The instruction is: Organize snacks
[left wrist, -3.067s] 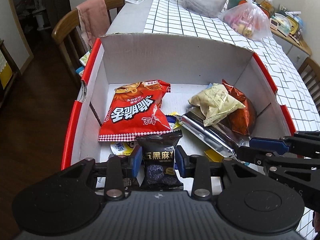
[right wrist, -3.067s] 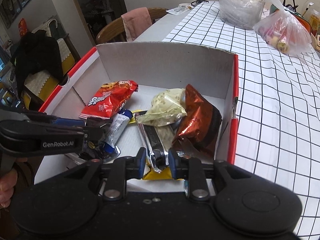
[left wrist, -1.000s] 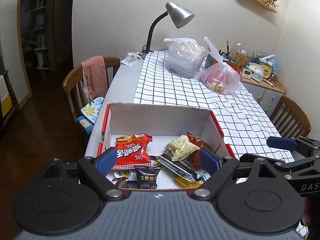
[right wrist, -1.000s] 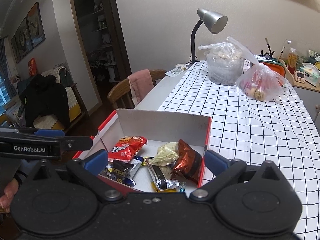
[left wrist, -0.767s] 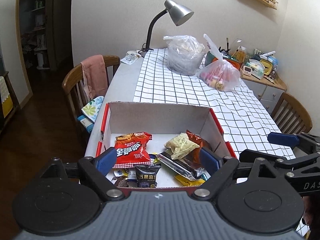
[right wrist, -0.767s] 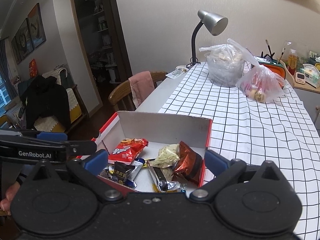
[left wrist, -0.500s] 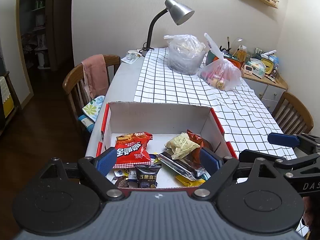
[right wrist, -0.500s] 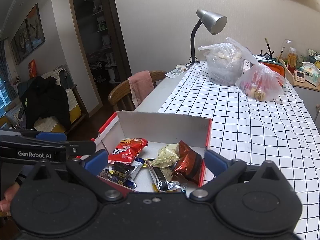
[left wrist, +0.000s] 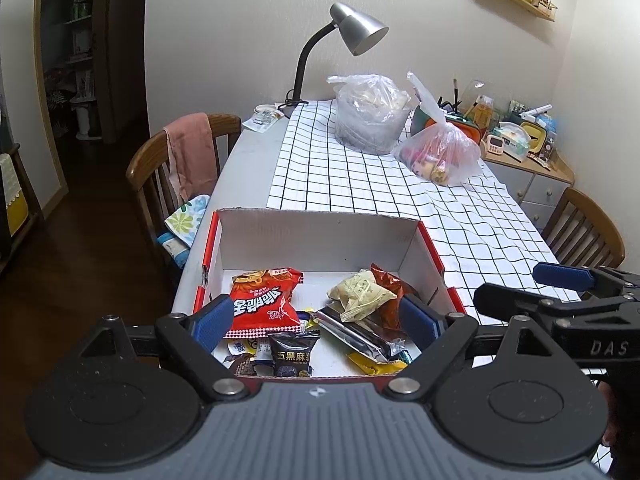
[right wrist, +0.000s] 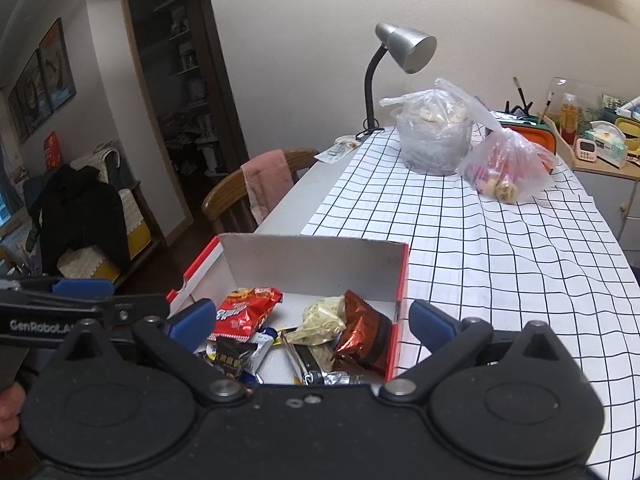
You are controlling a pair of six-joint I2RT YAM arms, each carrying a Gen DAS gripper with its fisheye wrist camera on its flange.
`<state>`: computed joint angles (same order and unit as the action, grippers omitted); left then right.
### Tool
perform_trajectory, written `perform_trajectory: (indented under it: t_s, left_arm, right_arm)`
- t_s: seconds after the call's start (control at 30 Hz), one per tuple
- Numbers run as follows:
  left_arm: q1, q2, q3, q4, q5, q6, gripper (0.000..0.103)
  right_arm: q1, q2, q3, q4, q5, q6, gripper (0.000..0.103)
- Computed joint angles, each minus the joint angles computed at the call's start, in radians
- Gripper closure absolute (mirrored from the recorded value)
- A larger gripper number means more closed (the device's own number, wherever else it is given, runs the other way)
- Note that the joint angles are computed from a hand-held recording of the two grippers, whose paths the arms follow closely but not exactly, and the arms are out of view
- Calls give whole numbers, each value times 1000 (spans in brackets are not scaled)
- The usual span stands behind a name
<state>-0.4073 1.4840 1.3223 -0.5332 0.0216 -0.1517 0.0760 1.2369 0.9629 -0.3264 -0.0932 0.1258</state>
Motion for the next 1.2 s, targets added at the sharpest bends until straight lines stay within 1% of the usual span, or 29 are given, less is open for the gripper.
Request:
perform_trajectory:
  t_s: [0.97,1.2]
  left_arm:
    - [-12,-58,-30,-2,-15,2,13]
    - [-22,-64,-32,-15,-14,-1,13]
  right_arm:
    - [13,-22,-17,8,13,14,0]
    - [15,-43,-26,-8,18,26,0]
